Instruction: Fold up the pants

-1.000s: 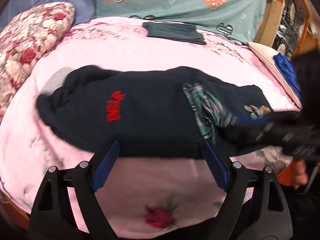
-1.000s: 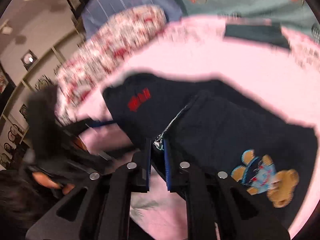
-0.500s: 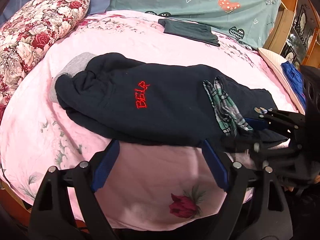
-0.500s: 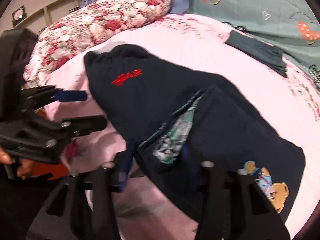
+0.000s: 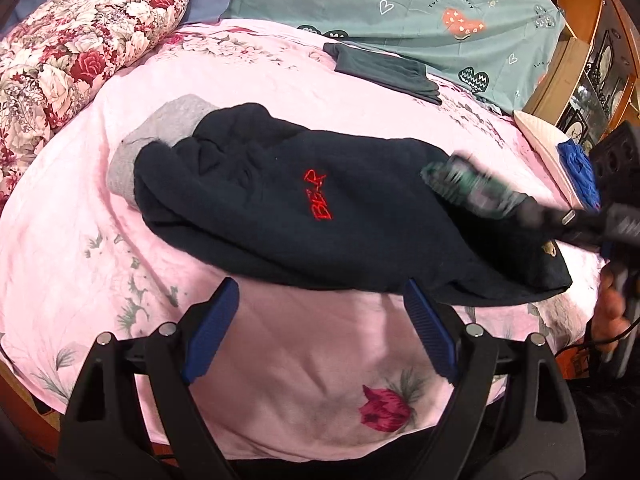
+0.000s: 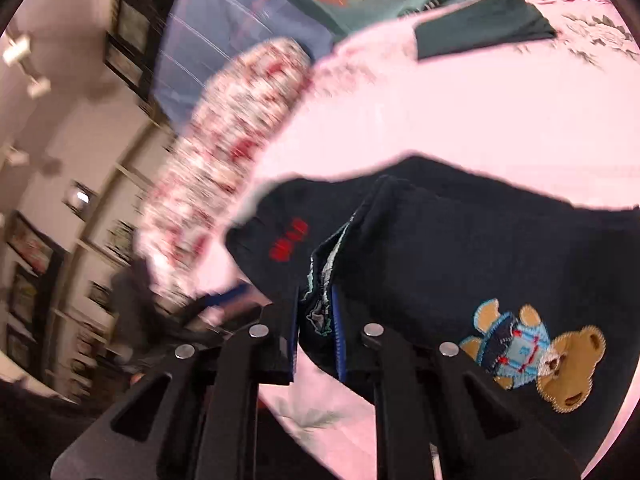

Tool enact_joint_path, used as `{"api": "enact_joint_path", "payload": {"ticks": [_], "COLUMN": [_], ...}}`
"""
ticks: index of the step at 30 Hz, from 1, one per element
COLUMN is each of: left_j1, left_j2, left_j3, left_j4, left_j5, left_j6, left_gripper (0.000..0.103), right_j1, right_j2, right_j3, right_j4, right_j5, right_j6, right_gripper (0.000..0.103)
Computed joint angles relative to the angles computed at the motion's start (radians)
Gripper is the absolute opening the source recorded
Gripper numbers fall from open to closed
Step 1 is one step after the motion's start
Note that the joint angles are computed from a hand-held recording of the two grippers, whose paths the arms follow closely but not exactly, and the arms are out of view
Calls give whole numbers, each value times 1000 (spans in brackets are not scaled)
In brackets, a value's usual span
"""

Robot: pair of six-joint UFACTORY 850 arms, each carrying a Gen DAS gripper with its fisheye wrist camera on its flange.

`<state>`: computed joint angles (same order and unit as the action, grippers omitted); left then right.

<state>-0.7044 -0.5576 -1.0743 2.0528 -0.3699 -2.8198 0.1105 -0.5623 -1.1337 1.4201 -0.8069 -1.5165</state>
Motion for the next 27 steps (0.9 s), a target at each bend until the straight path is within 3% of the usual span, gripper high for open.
{"api": "enact_joint_path", "payload": {"ticks": [3, 7, 10, 12, 15, 17, 21, 25, 27], "left_j1": [-2, -8, -8, -8, -10, -8, -9, -17, -19], "left_j2": [-2, 1, 0, 0, 4, 8, 10, 18, 20], "left_j3": [-2, -1, 0, 1, 5, 10, 8, -3, -17], "left_j4": [2, -13, -2, 10, 21, 42, 45, -46, -112], "left_j5": [2, -3, 0, 2, -5, -11, -22, -50, -66], "left_j6": [0, 24, 12, 3, -10, -34, -34, 73, 150], "left_gripper": [86, 86, 87, 87, 87, 87, 87, 87, 87], "right_j1": [66, 178, 211, 173, 47, -3, 13, 121, 145], "right_j2": [9, 66, 62, 56, 54, 84, 139, 15, -47], "right_j3": [25, 79, 77, 77, 71, 82, 92, -11, -31], "right_j4": [-18, 57, 104, 149, 228, 297, 384, 144, 82], "right_j5": [155, 425, 506, 426, 150, 72, 116, 297, 325], "right_j6": [-31, -212, -264, -267, -216, -232, -358, -206, -176], "right_gripper": [17, 25, 18, 15, 14, 14, 14, 18, 25]}}
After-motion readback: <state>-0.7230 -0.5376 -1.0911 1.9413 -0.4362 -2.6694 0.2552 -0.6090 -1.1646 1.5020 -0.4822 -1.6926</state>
